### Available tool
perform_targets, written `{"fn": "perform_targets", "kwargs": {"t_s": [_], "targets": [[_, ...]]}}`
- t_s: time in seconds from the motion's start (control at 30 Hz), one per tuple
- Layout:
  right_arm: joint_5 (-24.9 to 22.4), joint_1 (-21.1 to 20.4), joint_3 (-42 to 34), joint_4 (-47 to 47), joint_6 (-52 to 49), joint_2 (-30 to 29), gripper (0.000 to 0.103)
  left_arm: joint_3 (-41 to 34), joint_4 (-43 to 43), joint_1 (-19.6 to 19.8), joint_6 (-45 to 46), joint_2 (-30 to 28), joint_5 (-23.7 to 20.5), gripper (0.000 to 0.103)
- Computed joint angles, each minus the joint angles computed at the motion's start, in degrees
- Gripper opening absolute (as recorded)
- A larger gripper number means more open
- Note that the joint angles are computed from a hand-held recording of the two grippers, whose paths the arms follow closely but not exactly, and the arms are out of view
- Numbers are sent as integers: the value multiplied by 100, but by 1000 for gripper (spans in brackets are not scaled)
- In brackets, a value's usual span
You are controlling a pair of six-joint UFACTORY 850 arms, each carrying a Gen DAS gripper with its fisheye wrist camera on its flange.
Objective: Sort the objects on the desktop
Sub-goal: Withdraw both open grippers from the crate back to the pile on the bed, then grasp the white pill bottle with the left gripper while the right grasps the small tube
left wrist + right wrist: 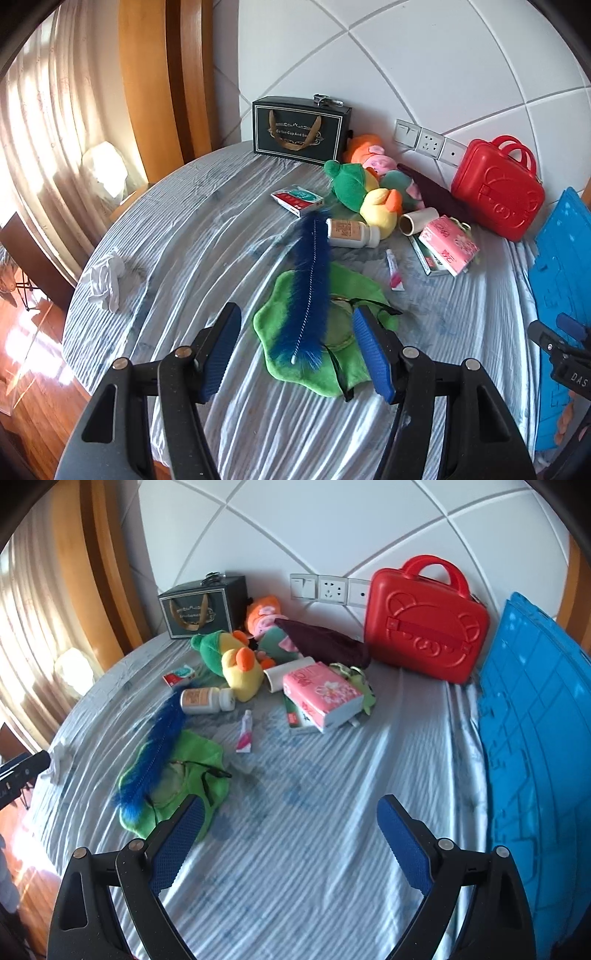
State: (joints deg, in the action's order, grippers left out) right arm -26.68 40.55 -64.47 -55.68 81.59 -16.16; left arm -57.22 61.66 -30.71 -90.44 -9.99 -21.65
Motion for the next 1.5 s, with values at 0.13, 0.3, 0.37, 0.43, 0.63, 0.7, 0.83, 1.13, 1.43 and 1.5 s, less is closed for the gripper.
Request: {"fn": "perform_targets", "kwargs": {"t_s": [0.13,0.3,0.37,0.43,0.63,0.7,0.83,1.13,1.43,1.5], "targets": [[-215,84,-430,94,10,-379,95,-250,-462,354,832,-275,477,62],[-500,128,-1234,502,-396,-1043,95,-703,-1952,776,2656,-765,913,62],[-564,116,-1498,670,-535,-1264,95,-883,-2683,892,3468,-962,986,62],[-640,86,-1787,863,-740,-1510,95,-1161,-3708,999,4598,-1261,1001,62],[-773,-109,-2591,1400,-1338,-2208,92,-1931,-5575,1153,6727,-2031,843,62],[-803,-206,-2895,1681,-1660,-2474,86,-2282,-5792,1158,7110,-2334,761,62],[-868,-396,-3584,2399,-2480,-3071,78,-3170,-6054,1147,7977,-3059,535,62],[-1133,-668,-4806,3276,-3322,-4088,75,-6161,-7172,1048,10720,-5175,-785,62],[-1557,-803,-5900,3861,-3777,-4935,53,-8700,-7602,958,11449,-6766,-2390,65],[-1616,-843,-5971,4074,-3891,-5024,51,-9317,-7238,894,11092,-7169,-2771,63]]}}
